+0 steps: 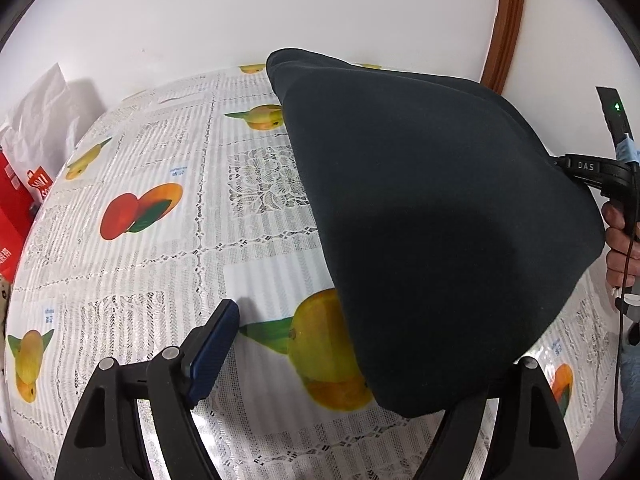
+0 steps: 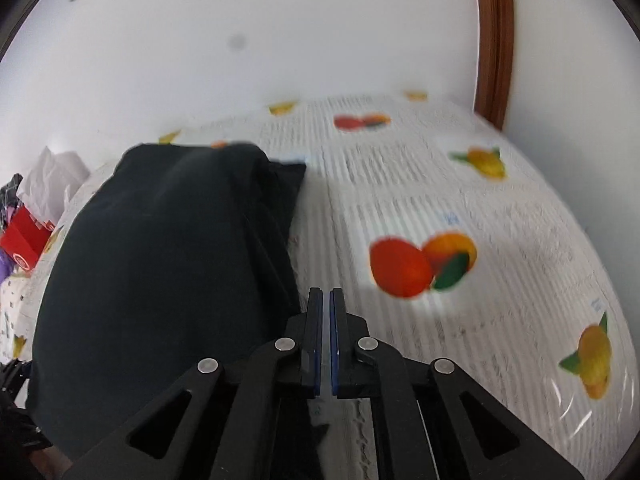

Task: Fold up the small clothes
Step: 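Open both grippers and withdraw from the folded sweatshirt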

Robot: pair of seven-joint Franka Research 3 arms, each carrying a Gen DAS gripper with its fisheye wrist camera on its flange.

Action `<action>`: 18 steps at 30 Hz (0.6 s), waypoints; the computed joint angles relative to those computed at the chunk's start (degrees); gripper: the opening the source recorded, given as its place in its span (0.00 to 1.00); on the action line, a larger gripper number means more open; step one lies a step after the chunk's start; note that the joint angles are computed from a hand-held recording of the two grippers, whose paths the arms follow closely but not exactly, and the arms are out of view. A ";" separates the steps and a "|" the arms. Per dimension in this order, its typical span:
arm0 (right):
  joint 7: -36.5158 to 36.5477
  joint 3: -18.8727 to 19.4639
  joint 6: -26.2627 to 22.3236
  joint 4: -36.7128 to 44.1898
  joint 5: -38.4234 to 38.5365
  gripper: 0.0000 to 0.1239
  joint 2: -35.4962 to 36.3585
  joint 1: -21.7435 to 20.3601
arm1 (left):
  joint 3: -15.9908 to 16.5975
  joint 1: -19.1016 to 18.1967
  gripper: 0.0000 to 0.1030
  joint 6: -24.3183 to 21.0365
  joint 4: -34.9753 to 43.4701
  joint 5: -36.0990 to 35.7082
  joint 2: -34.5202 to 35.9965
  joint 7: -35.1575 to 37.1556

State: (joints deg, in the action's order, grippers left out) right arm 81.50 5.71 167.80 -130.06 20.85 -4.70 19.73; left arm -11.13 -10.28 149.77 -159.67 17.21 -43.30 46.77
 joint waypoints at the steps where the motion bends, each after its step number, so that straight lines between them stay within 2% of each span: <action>1: -0.02 -0.08 1.22 -1.50 0.39 0.03 -1.58 -0.02 | 0.49 -0.59 0.78 -0.41 -0.04 -0.49 -0.34 0.39; 7: -1.62 -0.05 6.22 -9.29 1.02 0.04 -10.85 1.26 | 0.68 -3.67 0.75 -2.80 -2.51 -2.45 -5.93 1.83; 11: -8.00 -3.73 7.33 -12.23 5.48 0.06 -13.43 7.96 | 0.86 -5.94 0.74 -3.52 -5.46 -3.84 -11.99 1.52; 12: -8.61 -3.50 7.33 -12.97 5.72 0.07 -13.69 8.21 | 0.93 -6.46 0.74 -3.45 -6.08 -4.20 -13.43 1.42; 13: -8.05 -2.04 7.61 -14.16 4.87 0.07 -13.73 7.15 | 0.64 -6.84 0.74 -3.51 -6.63 -4.38 -15.01 1.13; 15: -2.49 4.05 8.84 -16.39 -0.12 0.07 -13.91 0.75 | -0.57 -6.84 0.74 -3.61 -6.92 -3.79 -17.26 0.52; 16: -0.54 5.65 9.32 -17.31 -1.63 0.07 -14.19 -1.10 | -1.09 -6.57 0.74 -3.76 -6.71 -3.30 -17.70 0.30; 18: 0.99 5.00 8.89 -17.94 -2.73 0.07 -14.78 -1.07 | -1.34 -5.64 0.74 -3.40 -5.51 -2.37 -16.92 0.02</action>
State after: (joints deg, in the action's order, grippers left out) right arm 82.50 10.71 176.69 -148.00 18.12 -19.48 18.65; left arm -12.47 -15.92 146.38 -165.18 14.84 -60.22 46.80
